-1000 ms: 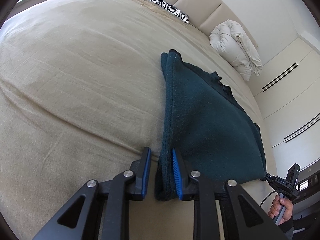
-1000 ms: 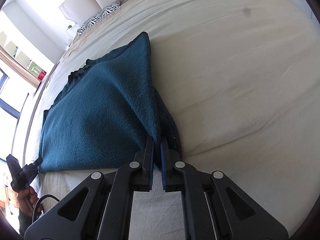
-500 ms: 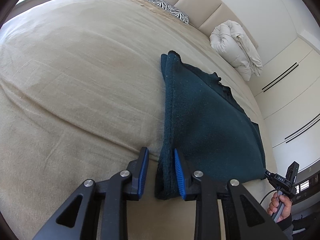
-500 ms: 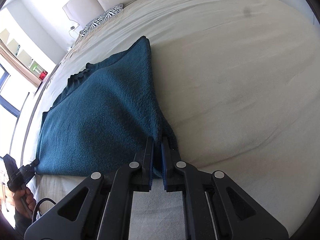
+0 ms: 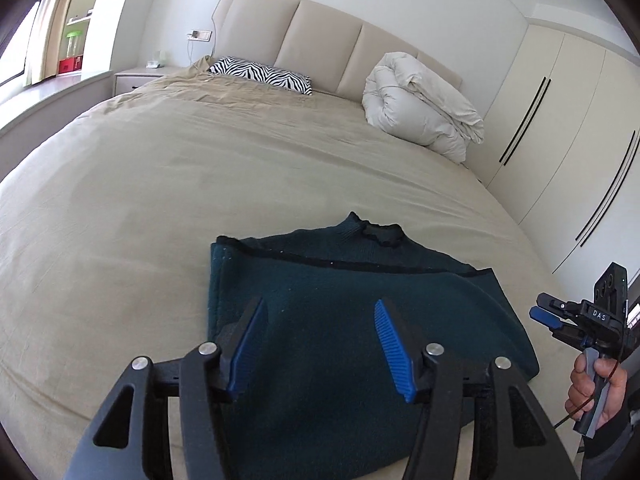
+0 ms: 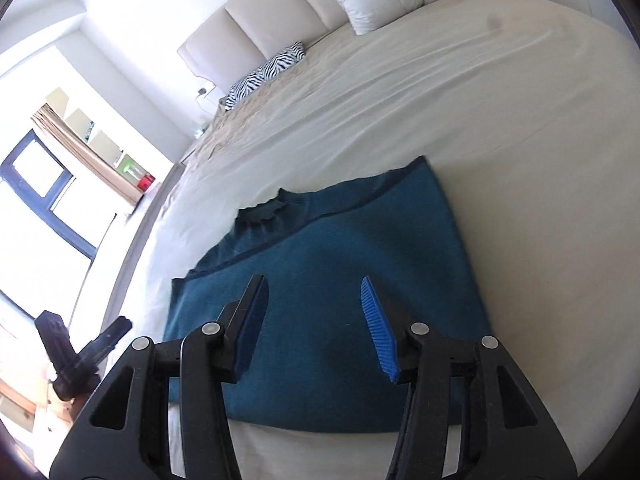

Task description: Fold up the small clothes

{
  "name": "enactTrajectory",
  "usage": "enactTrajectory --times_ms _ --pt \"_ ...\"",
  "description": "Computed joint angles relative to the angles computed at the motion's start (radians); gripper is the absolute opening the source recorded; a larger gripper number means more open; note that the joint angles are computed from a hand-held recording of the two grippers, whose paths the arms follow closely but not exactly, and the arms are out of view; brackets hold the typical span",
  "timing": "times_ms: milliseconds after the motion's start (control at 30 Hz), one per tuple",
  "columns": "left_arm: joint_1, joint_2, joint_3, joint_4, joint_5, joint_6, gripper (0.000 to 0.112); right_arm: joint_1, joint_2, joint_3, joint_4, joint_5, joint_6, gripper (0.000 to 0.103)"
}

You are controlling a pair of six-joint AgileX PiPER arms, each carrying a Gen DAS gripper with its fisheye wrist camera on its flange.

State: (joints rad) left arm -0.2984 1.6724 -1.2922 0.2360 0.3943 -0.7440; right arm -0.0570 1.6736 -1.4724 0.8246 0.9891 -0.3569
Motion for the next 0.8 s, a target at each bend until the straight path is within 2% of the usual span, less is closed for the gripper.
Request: enactTrajectory --times_ms 100,233,267,300,333,400,467,500,533,567,667,733,800 --pt "-0.021 0.175 -0.165 0.066 0.049 -0.036 0.058 0.128 0.150 -0.123 0.009 -0.031 0.069 0.046" --pt "0.016 0.329 -0.304 -0.023 0.082 0.044 0.058 0.176 0.375 -0.302 0.064 0.005 0.170 0.045" --pt "0.029 0.358 -0.334 -0.031 0.101 0.053 0.058 0.174 0.403 -0.307 0.065 -0.015 0.185 0.040" --pt "0.042 0.375 -0.348 -0.031 0.110 0.050 0.058 0.158 0.427 -0.312 0.089 -0.022 0.187 0.025" --pt "0.062 0.386 -0.350 -0.070 0.101 0.084 0.058 0.134 0.448 -0.312 0.137 -0.017 0.168 0.018" --pt "0.108 0.389 -0.322 -0.237 0.043 0.226 0.056 0.082 0.452 -0.270 0.217 -0.035 0.112 0.016" --pt "0.132 0.381 -0.288 -0.332 -0.005 0.320 0.051 0.034 0.443 -0.245 0.210 -0.080 0.103 0.016" --pt "0.140 0.381 -0.279 -0.372 -0.020 0.360 0.051 0.001 0.451 -0.235 0.239 -0.085 0.083 0.013" --pt "0.145 0.381 -0.272 -0.406 -0.034 0.392 0.051 -0.031 0.463 -0.225 0.278 -0.082 0.068 0.001" --pt "0.150 0.383 -0.270 -0.434 -0.042 0.419 0.051 -0.057 0.471 -0.222 0.283 -0.085 0.078 0.000" --pt "0.159 0.400 -0.297 -0.462 -0.028 0.435 0.051 -0.107 0.439 -0.163 0.288 -0.163 0.076 0.000" --pt "0.155 0.398 -0.313 -0.432 -0.002 0.407 0.051 -0.126 0.394 -0.109 0.284 -0.196 0.111 0.002" --pt "0.138 0.359 -0.291 -0.334 0.019 0.301 0.051 -0.118 0.316 -0.059 0.210 -0.222 0.138 0.005"
